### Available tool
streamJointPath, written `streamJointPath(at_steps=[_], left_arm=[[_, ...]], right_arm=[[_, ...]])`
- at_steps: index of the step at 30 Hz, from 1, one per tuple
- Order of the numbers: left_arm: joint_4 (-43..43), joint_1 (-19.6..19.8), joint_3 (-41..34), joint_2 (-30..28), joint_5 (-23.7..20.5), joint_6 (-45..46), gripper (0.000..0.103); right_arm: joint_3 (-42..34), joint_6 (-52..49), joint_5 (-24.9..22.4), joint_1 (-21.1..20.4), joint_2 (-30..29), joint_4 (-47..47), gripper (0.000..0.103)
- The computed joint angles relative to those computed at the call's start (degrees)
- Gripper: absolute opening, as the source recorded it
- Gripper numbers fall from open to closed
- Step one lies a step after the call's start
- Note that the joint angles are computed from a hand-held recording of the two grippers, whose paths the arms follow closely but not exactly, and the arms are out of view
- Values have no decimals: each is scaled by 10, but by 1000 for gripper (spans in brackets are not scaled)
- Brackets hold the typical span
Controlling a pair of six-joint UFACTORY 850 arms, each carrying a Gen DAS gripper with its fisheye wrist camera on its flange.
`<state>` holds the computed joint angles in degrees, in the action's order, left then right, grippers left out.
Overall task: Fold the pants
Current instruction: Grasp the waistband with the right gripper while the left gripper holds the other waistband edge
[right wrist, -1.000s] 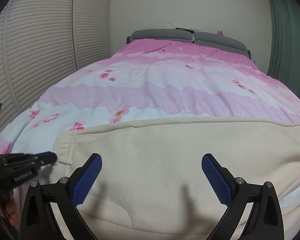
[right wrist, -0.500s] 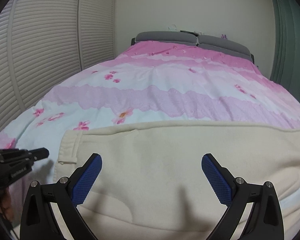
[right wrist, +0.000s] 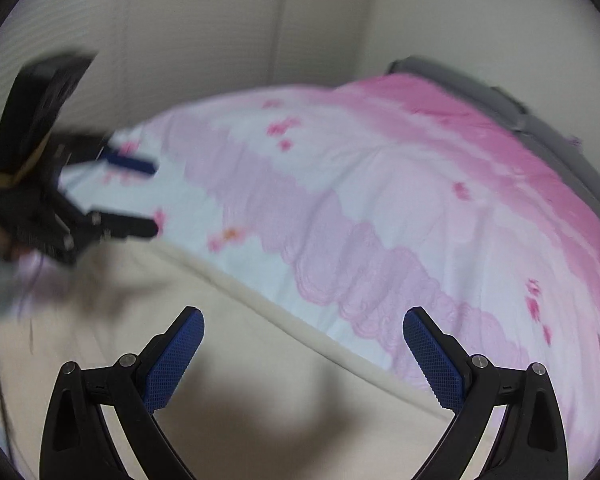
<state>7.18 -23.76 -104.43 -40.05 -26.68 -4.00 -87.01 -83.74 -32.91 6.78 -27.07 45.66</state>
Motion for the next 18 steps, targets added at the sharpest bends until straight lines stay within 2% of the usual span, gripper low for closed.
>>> streamJointPath(at_steps=[3,5,6,7,9,12,13,14,15,16,17,18], left_arm=[[-41,5,-35,-31,-46,108,76],[-64,8,-35,-37,-58,159,73],[-77,10,-31,-38,-59,178,72],[-90,13,-37,-44,-67,192,72],[-99,19,-49,-58,-82,200,72],[-100,24,-66,-76,-109,202,70],[-107,27,-83,-90,-131,203,65],[-120,30,-94,-99,-148,210,56],[-145,34,-112,-114,-177,222,50],[-161,36,-118,-120,-189,228,36],[-175,37,-114,-120,-188,242,30],[-170,34,-107,-116,-181,243,28]], right_arm=[[-46,-19,-53,-6,-41,-26,98],[-64,-27,-72,-3,-59,-45,95],[-76,-26,-85,0,-71,-66,89],[-90,-23,-98,5,-83,-93,83],[-109,-15,-112,12,-100,-127,78],[-145,8,-139,20,-132,-167,78],[-154,16,-144,21,-140,-176,78],[-166,26,-154,21,-150,-183,78],[-189,44,-180,20,-168,-190,78],[-218,63,-218,19,-188,-198,69],[-241,80,-259,18,-205,-203,57],[-247,77,-275,17,-210,-205,32]])
